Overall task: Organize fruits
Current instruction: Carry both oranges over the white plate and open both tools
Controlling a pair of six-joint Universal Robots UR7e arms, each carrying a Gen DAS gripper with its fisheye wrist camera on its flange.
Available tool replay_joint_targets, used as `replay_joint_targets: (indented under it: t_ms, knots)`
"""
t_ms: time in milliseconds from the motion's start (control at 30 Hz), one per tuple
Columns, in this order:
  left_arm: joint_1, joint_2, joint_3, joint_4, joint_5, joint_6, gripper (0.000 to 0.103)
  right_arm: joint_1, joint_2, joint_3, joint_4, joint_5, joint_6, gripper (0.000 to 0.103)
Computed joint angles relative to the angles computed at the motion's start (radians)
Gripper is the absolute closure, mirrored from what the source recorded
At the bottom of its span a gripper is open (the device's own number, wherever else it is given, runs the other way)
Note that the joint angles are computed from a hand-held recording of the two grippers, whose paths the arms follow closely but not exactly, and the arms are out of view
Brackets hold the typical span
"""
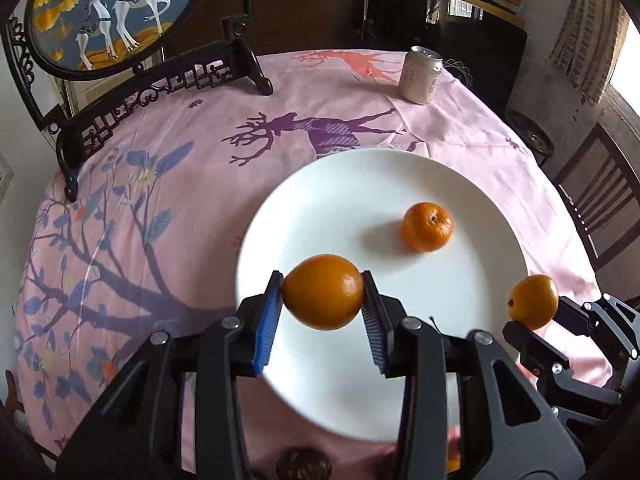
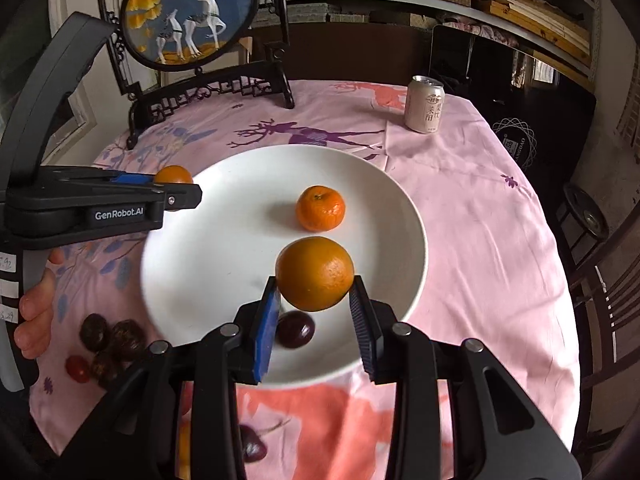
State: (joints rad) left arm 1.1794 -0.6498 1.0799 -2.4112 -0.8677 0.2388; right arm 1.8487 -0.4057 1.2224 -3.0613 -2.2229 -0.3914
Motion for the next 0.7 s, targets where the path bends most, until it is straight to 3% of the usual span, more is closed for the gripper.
replay_joint_targets:
  t_ms: [133, 233, 267, 300, 367, 500, 567, 700]
  knots:
    - [0.022, 0.092, -0.161, 0.119, -0.018, -0.038, 0.064, -0.032, 0.053, -0.131, 0.141, -0.007, 0.034, 0.068]
    - [0.028, 0.128, -0.219, 0.150, -0.018, -0.042, 0.063, -0.042, 0.087, -0.194, 0.170, -0.017, 0.024, 0.067]
    - [0.029, 0.135, -0.234, 0.157, -0.022, -0.044, 0.062, -0.043, 0.096, -0.208, 0.163, -0.017, 0.011, 0.065]
    - [0.030, 0.137, -0.240, 0.152, -0.031, -0.041, 0.060, -0.042, 0.110, -0.226, 0.150, -0.026, -0.008, 0.050]
    - [0.027, 0.123, -0.227, 0.128, -0.043, -0.037, 0.038, -0.032, 0.133, -0.248, 0.086, -0.065, -0.061, 0.040]
    - [0.004, -0.006, -0.038, -0.024, -0.057, 0.016, 0.037, -0.006, 0.072, -0.149, 0.013, -0.068, -0.063, 0.039]
    - [-0.006, -0.105, 0.102, -0.111, -0.090, 0.028, 0.031, 0.013, 0.009, -0.036, -0.035, -0.056, -0.030, 0.033]
    - [-0.039, -0.293, 0.427, -0.344, -0.055, 0.089, 0.022, 0.051, -0.101, 0.226, -0.179, -0.013, 0.045, 0.028]
